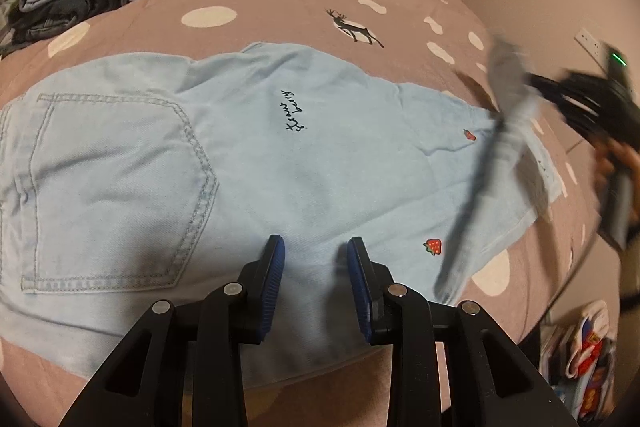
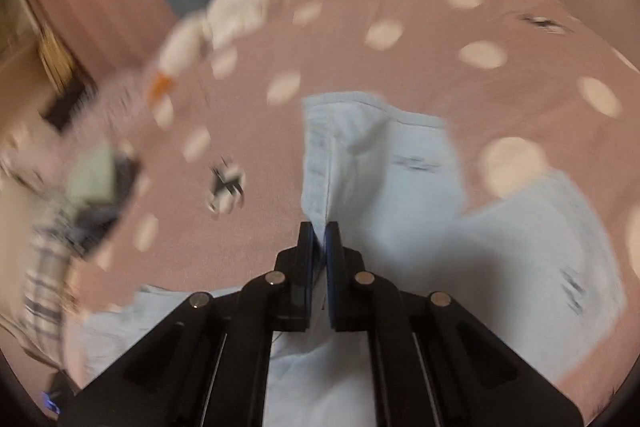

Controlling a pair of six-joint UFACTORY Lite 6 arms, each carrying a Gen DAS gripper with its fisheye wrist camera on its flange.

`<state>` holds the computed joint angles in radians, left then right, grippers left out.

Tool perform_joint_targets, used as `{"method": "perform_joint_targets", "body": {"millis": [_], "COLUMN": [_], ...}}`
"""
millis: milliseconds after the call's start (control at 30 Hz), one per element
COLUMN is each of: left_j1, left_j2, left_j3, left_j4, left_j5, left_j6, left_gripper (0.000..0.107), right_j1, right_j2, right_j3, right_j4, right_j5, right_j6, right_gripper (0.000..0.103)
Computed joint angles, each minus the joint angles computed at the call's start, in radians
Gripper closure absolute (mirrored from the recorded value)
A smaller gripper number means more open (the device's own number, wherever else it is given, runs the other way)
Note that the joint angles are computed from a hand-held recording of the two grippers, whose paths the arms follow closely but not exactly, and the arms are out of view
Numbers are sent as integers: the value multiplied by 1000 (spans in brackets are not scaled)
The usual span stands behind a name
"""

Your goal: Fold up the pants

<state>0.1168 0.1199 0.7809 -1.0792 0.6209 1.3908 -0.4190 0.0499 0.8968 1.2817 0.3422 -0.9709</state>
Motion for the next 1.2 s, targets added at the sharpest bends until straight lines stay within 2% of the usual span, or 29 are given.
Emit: {"method": "perform_joint_targets", "body": {"millis": [33, 100, 167, 267, 333, 367, 433, 500, 567, 633, 700, 767, 800, 967, 1033, 1067, 1133, 1200], "left_j1": [1, -3, -16, -34, -50, -60, -76, -81, -86, -87, -95, -96, -92, -73, -79, -80, -74, -53], "left_j2": [-1, -1, 4, 1, -9, -13, -24, -28, -30, -36, -39, -40, -38, -30, -27, -28, -33, -44], "left_j3": [0, 5, 15, 17, 10, 8, -3, -12, -18, -25, -26, -27, -27, -15, -10, -11, -9, -14], "left_j4": [6, 21, 36, 55, 69, 75, 80, 70, 61, 60, 68, 60, 55, 74, 83, 86, 96, 96], "left_j5": [0, -3, -13, -33, -54, -67, -92, -108, -121, -129, -137, -136, -132, -106, -111, -113, -104, -77], "left_j6": [-4, -17, -38, -65, -87, -97, -103, -91, -83, -81, -89, -90, -89, -109, -116, -118, -130, -143], "left_gripper": [76, 76, 76, 76, 76, 76, 76, 76, 76, 76, 76, 76, 76, 76, 76, 76, 76, 76], "right_j1": [-63, -220, -340, -531, -612, -672, -813, -837, -846, -846, -820, -776, -798, -875, -843, -845, -882, -864], "right_j2": [-100, -272, -339, -274, -107, -60, -45, -32, -39, -44, -35, -12, -11, -139, -64, 12, 106, 32], "right_j3": [-82, -240, -340, -448, -471, -486, -534, -527, -521, -511, -496, -467, -473, -518, -473, -438, -394, -415], "right_j4": [64, 84, 59, 88, 212, 252, 253, 281, 301, 325, 361, 367, 345, 212, 185, 186, 201, 190], "right_j5": [40, 141, 202, 270, 303, 359, 516, 553, 572, 568, 515, 463, 452, 475, 417, 410, 466, 428], "right_j6": [-66, -131, -141, -244, -409, -442, -504, -494, -485, -471, -473, -478, -503, -486, -490, -508, -497, -486], "right_gripper": [97, 96, 95, 91, 84, 87, 82, 74, 66, 66, 74, 92, 96, 98, 97, 102, 103, 102]}}
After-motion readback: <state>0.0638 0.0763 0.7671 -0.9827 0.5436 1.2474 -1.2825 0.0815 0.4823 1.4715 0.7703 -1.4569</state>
